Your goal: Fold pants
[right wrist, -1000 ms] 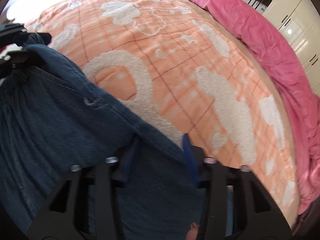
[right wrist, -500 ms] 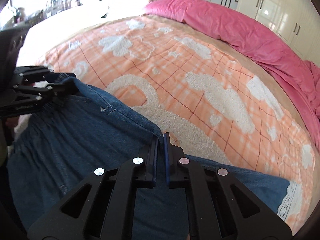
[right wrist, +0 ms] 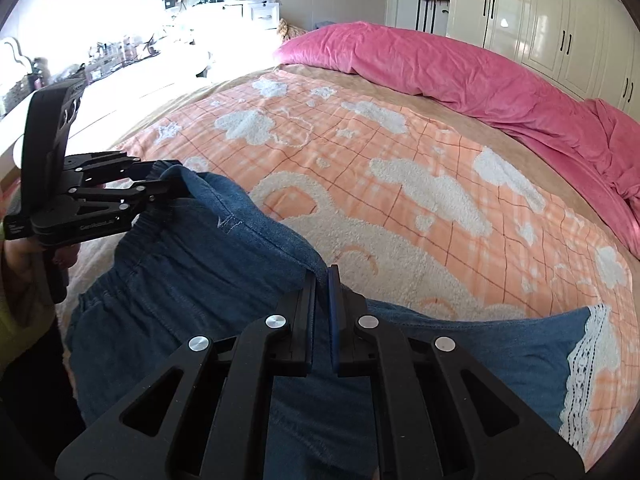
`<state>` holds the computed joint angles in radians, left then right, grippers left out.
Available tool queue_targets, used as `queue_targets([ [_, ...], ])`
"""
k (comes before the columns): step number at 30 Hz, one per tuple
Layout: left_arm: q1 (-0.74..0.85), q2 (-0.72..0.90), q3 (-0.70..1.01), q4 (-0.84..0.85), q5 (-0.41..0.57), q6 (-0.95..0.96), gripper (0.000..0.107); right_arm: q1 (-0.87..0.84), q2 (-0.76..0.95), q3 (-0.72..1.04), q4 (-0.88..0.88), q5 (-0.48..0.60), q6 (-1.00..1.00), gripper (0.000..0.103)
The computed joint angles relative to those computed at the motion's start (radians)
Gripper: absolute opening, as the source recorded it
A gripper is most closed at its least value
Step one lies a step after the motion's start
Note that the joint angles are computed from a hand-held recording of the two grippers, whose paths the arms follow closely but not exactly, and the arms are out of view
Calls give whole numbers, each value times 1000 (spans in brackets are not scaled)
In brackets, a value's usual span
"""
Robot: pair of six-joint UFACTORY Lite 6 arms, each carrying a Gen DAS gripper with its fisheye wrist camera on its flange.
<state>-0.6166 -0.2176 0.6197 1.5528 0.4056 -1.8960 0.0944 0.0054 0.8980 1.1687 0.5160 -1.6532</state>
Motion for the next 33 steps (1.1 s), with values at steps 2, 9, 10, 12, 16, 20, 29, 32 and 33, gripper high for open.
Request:
queue_targets([
  [2,-57,-23,-3,-44,75,41,32,-4,-39,-30,-20,6,23,1],
  [9,-224,-97,-8,-189,269,141,32,-26,-221,-161,-88,33,81,1],
  [10,-248,-112,-11,-211,292,151,32,-32,-247,-181,-95,39,84,1],
  [12,-304,-139,-17,-256,350,174,32,-46,-313,-225,-119,66,108,1],
  [16,-383,-217,-59,-316,405,209,33,-74,-416,-293,-129,109,126,1],
  [20,-455,-248,-68,-388,466,229,33,-76,-511,-361,-170,130,181,1],
  [29,-734,-312,-79,-528,667,178,36,-275,-735,-500,-188,355,163,1],
  [32,-786,-307,-83,-570,684,163,37,-364,-818,-547,-201,447,151,1],
  [33,-790,-303,-84,-585,684,162,38,-395,-837,-558,-205,484,142,1],
])
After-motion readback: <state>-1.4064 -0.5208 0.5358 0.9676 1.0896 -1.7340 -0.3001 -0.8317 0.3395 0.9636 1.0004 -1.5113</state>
